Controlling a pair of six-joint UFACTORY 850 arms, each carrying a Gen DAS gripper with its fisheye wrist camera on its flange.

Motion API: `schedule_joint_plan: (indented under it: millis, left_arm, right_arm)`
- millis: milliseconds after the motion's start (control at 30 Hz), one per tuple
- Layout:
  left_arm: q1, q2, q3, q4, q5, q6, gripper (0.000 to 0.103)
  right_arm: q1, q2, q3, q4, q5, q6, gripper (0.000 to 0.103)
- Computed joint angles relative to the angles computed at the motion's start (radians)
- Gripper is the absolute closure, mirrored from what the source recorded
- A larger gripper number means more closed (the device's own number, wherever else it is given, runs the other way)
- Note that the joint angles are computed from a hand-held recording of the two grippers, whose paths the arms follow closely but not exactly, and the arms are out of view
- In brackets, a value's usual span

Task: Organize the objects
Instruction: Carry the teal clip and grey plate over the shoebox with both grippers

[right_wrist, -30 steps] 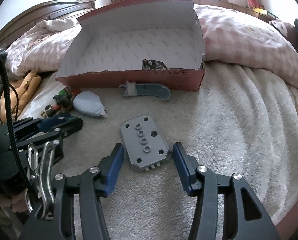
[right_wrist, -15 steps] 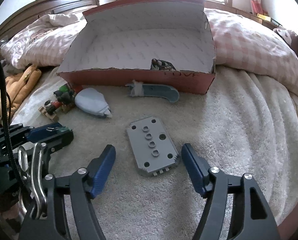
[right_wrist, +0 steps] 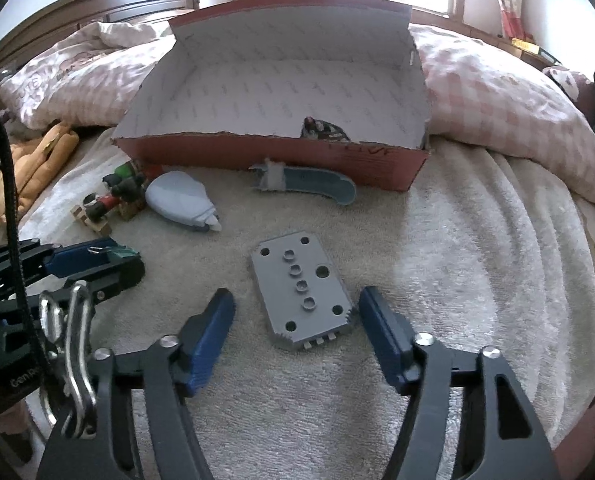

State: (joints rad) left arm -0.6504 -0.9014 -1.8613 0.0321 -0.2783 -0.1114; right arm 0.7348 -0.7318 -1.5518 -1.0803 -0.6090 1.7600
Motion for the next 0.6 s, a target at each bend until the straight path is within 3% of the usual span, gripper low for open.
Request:
schedule_joint_plan:
  millis: [33, 233, 400, 600]
  left_arm:
    - [0.000, 0.001, 0.001, 0.015, 0.000, -0.015, 0.079]
    - [0.005, 0.012, 0.012, -0.039, -0.005, 0.027, 0.079]
    - [0.003, 0.039, 0.049, -0.031, 0.010, 0.026, 0.079]
    - [0.008, 0.063, 0.072, -0.038, 0.029, 0.030, 0.079]
  right_arm:
    - [0.001, 0.003, 0.004, -0.008, -0.004, 0.017, 0.053]
    - [0.001, 0.011, 0.012, -0.016, 0.001, 0.046, 0.054]
    - [-0.004, 0.057, 0.073, -0.090, 0.094, 0.184, 0.055]
    - [0.007, 0.086, 0.095, -0.181, 0.127, 0.275, 0.055]
